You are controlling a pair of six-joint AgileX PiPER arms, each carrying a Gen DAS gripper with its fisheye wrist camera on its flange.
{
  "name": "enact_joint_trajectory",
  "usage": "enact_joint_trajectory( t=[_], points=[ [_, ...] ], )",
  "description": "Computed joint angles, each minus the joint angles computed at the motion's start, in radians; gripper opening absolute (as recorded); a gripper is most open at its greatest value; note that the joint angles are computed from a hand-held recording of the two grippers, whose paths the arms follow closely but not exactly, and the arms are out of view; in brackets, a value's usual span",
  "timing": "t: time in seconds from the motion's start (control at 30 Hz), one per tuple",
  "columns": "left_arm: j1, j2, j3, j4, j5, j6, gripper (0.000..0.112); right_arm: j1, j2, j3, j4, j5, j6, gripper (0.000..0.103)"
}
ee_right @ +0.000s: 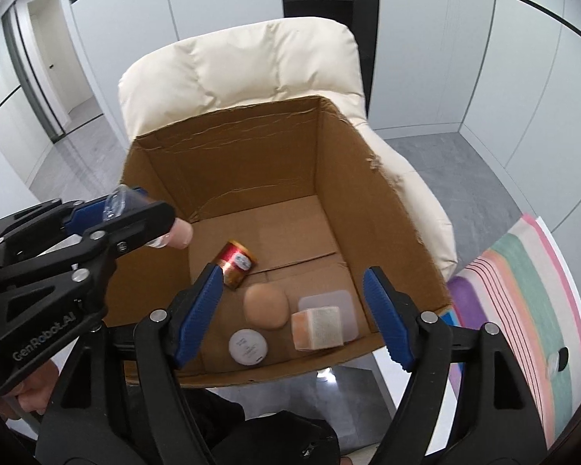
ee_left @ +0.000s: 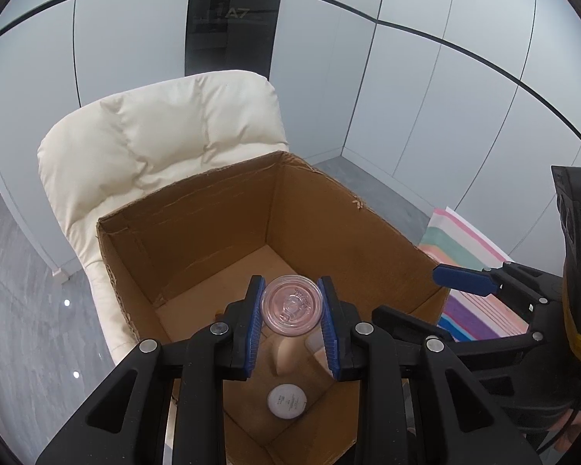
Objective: Organize objects
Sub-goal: 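Open the right gripper to drop the sponge into the box while the left gripper releases the jar, then move both open grippers back toward the black item and clear lid on the blanket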
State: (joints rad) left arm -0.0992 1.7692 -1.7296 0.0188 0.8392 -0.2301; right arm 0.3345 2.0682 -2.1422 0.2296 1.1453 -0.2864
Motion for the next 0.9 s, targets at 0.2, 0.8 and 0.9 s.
enact_joint_trajectory(
  t=[0.2,0.8,0.9],
  points=[
    [-0.008,0.025,-0.028,-0.012,0.022,-0.005,0.033,-0.024,0.002,-0.007,-0.010,0.001,0.022,0.077],
    [-0.132,0.112,-0.147,0.278,0.064,-0.275,0.103,-0.152,-0.042,0.059,0.011,-0.035,0.023,0.078],
    [-0.154,0.131,-0.174,0.290,0.078,-0.284,0.103,-0.173,-0.054,0.078,0.011,-0.043,0.019,0.078]
  ],
)
